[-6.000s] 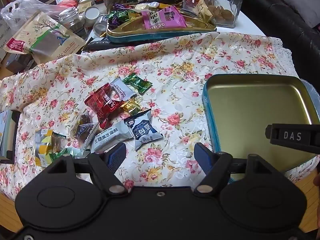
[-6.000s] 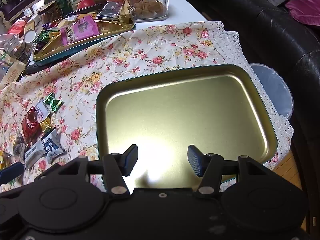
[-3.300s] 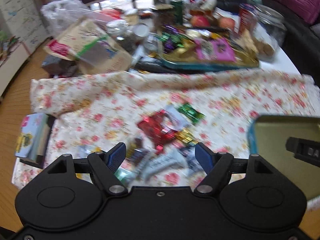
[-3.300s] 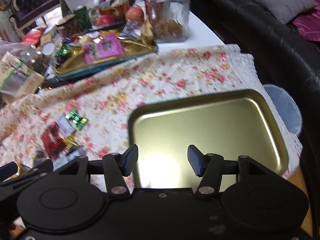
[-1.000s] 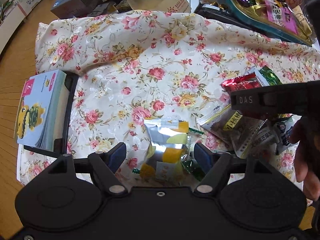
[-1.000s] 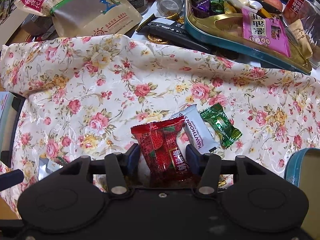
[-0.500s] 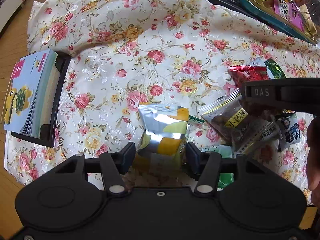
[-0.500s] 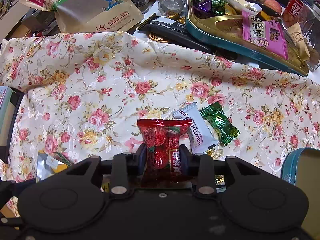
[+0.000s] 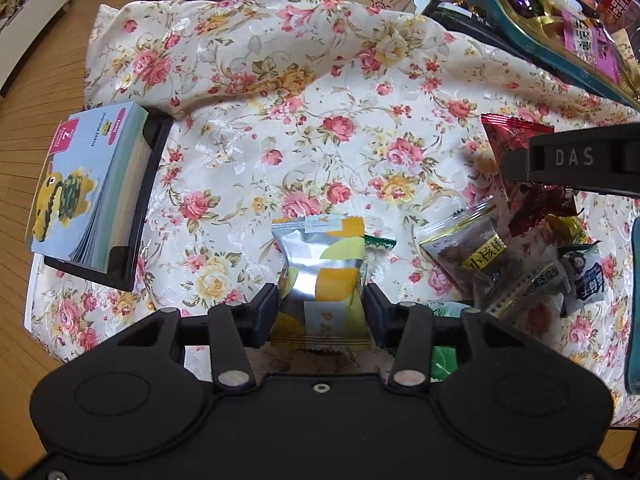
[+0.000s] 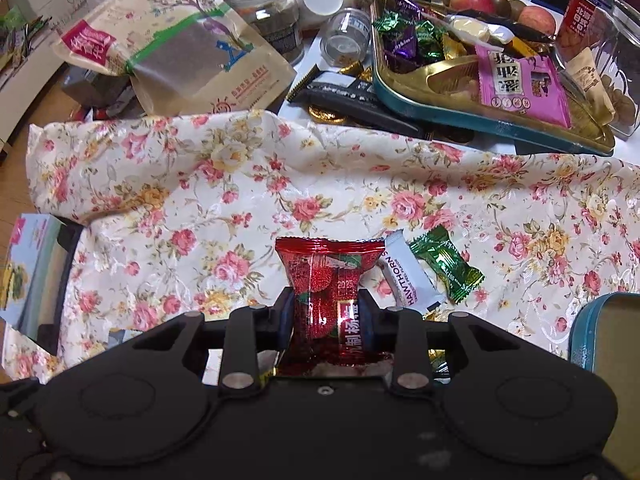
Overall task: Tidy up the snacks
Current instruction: 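Lift the red candy with the right tool while the left tool lifts the yellow-silver packet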
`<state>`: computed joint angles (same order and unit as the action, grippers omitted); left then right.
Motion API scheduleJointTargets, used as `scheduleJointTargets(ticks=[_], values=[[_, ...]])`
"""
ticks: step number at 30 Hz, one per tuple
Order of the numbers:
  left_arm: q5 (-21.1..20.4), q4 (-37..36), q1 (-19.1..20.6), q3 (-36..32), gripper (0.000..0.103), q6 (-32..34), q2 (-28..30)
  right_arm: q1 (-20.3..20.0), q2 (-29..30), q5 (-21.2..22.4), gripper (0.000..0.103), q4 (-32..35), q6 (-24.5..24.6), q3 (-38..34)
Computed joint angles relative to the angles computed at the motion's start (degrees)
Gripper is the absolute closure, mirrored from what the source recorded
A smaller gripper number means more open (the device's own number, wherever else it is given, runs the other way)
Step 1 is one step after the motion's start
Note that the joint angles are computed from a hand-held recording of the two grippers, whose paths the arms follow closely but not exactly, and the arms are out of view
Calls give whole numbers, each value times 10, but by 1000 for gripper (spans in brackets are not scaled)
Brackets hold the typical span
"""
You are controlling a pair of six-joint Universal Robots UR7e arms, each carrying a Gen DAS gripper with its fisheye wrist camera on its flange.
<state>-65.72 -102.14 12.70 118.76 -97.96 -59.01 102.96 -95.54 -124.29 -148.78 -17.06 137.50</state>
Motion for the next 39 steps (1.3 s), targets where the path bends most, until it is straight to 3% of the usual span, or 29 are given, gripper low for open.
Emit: scheduleJointTargets(ticks=[13,27,39], values=[[30,25,-15,-23,55,-11,-3,9,-25,20,69,7,1,-7],[22,32,-9,-23,57,-10,-6,7,-32,28,70,19,4,-5],[32,35,1,6,54,-38,-54,0,-49,41,70,40,35,-17]])
